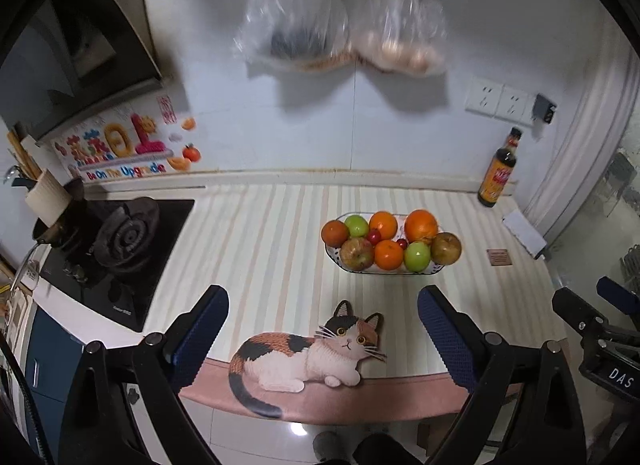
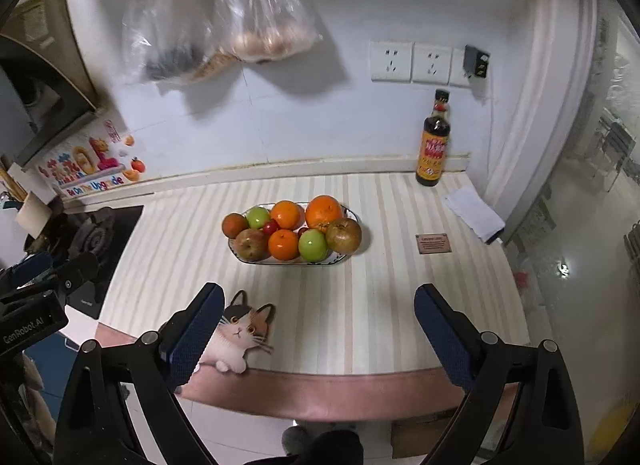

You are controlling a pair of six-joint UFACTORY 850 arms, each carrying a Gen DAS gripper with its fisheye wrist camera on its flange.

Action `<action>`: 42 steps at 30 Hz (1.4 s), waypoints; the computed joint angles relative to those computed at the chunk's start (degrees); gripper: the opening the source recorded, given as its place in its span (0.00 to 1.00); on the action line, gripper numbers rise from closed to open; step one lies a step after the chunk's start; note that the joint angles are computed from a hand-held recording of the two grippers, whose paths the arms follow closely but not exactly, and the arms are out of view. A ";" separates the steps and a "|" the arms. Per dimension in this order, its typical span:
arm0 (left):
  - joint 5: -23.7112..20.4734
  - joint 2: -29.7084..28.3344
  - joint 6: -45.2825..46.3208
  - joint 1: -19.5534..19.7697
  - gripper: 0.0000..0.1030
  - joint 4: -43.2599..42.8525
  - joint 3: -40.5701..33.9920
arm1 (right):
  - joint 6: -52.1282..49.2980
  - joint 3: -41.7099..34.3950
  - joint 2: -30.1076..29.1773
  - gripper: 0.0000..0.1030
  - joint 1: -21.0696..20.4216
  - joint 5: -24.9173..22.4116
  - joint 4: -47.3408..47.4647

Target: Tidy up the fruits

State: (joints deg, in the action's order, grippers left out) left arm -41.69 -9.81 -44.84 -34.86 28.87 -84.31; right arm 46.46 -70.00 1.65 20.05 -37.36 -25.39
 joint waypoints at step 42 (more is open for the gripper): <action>-6.08 -14.82 0.52 0.48 1.00 -1.58 -16.71 | -16.71 -13.02 -14.16 0.98 -8.58 1.24 11.38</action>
